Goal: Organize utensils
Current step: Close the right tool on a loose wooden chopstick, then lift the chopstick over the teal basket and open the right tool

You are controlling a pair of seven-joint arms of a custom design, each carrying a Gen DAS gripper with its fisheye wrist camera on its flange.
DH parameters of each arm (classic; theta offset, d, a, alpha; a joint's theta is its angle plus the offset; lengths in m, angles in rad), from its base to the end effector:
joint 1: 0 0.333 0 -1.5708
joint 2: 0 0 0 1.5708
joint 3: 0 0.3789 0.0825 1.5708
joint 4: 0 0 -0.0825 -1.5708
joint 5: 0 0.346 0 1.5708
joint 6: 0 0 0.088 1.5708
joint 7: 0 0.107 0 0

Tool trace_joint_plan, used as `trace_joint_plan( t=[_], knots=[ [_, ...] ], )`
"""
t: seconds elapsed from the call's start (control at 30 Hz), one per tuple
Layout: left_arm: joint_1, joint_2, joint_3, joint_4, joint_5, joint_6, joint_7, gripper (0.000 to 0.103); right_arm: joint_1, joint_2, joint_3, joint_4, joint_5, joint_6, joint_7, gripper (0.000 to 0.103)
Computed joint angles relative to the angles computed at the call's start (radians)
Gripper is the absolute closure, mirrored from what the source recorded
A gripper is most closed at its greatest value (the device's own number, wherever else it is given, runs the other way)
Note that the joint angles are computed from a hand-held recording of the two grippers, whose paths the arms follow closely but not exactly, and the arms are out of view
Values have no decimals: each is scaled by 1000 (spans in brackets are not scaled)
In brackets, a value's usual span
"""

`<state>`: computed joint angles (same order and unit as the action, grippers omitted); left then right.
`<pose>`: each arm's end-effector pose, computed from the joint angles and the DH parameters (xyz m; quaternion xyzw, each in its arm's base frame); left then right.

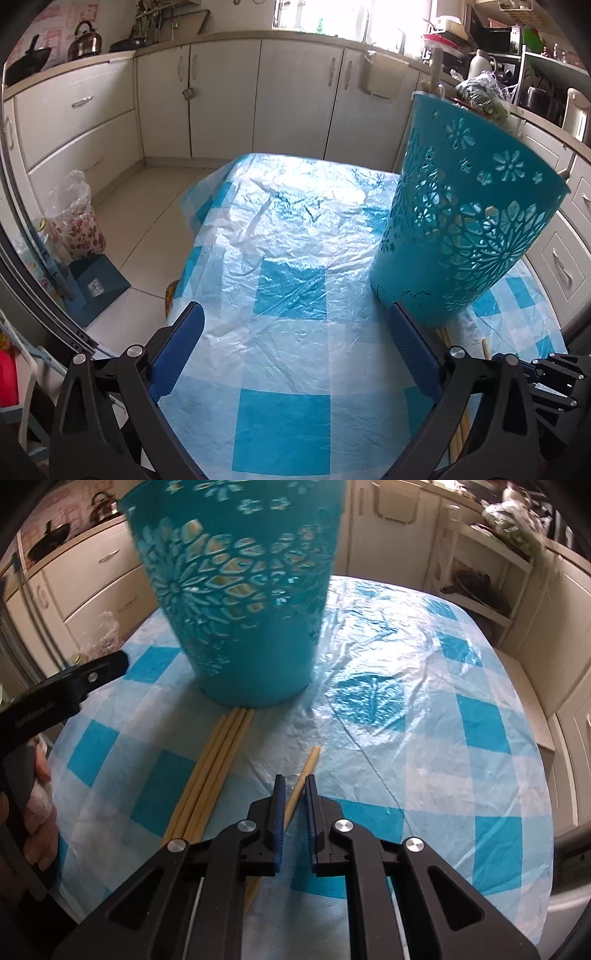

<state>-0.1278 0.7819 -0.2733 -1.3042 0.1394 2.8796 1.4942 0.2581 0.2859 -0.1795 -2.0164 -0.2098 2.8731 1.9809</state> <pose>0.7656 -0.2425 0.4468 -0.5498 0.7333 -0.3561 0.1824 0.6252 0.0721 0.4621 -0.6336 0.7170 -0.2113 0.1997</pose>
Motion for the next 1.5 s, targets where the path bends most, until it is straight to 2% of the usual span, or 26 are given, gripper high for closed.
trace_joint_plan(
  t=[0.17,0.2,0.27,0.33,0.4,0.43,0.47,0.67,0.77,0.97,1.23,1.5],
  knots=[
    [13,11,-20,13,-15,-16,11,8,-60,7,58,35,108,-54,-88,91],
    [14,12,-23,16,-17,-20,15,8,-61,13,58,48,116,-69,-94,90],
    [14,14,-24,19,-20,-26,22,8,-50,29,46,76,107,-89,-89,80],
    [18,18,-31,25,-26,-34,33,8,-29,42,24,94,80,-97,-64,78],
    [20,22,-36,30,-35,-42,41,8,-24,46,20,103,71,-103,-53,80],
    [21,25,-38,36,-39,-48,43,8,-30,46,29,105,79,-107,-63,88],
    [21,28,-39,41,-44,-54,45,8,-31,44,33,105,80,-112,-71,93],
    [20,28,-40,42,-60,-58,56,8,-70,40,72,122,135,-170,-146,92],
    [19,29,-39,43,-65,-59,57,8,-57,40,59,121,122,-169,-142,92],
    [17,32,-39,50,-73,-65,56,8,-50,20,50,67,118,-100,-105,98],
    [15,35,-37,54,-79,-68,53,8,-119,-47,112,-53,305,43,-170,98],
    [15,36,-38,57,-80,-70,53,8,-135,-113,153,-116,447,159,-265,98]
  ],
)
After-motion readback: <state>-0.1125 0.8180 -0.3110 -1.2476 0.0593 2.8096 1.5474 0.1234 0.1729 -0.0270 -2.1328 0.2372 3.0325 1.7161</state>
